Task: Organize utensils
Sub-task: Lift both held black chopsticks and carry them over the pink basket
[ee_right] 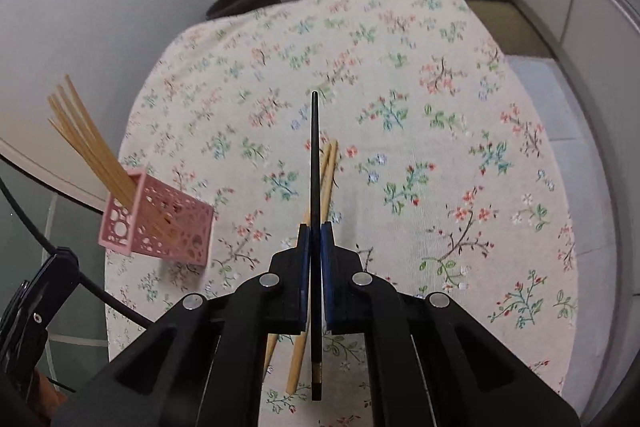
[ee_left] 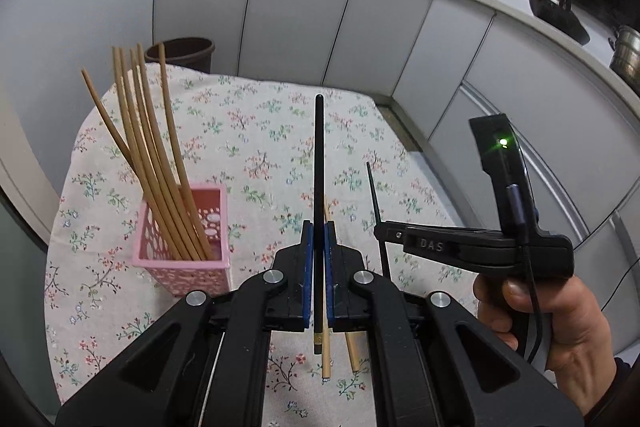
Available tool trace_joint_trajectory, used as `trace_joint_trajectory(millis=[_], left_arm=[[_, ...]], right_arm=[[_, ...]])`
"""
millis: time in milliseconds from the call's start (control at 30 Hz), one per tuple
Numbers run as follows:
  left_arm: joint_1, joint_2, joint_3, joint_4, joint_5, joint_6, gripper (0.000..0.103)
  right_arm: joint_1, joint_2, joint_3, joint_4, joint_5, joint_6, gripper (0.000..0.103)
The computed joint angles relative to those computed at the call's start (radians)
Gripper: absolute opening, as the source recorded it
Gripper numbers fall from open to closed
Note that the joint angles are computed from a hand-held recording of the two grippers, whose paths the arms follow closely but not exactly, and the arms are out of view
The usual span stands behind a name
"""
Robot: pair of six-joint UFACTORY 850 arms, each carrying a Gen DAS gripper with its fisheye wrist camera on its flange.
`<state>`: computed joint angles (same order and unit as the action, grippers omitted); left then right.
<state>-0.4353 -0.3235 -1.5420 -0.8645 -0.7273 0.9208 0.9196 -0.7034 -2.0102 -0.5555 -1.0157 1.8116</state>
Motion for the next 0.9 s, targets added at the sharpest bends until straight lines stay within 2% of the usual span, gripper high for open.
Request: trace_joint_trajectory(millis=[200,500,600,700,900], left_arm=[[0.047,0.01,-0.014,-0.166,-0.001,0.09,0.004],[0.117,0.028,0.001,-0.434,0.125,0.212,0.004],[0.118,0.036,0.017,-0.501,0.205,0.285,0.004],[0.109,0.024,0.01,-0.485,0.256,0.302,0.004],[0.095,-0.009,-0.013,-0.384,0.284,0.26,0.004]], right_arm=[[0.022,0.008,-0.015,-0.158,-0.047,0.064,0.005],[0.056,-0.024,-0.088,-0.334,-0.137,0.115,0.005],[0.066,-0.038,-0.118,-0.386,-0.167,0.13,0.006],[0.076,-0.065,-0.165,-0.441,-0.205,0.128,0.006],[0.087,-0.105,-0.234,-0.521,-0.226,0.132,0.006]])
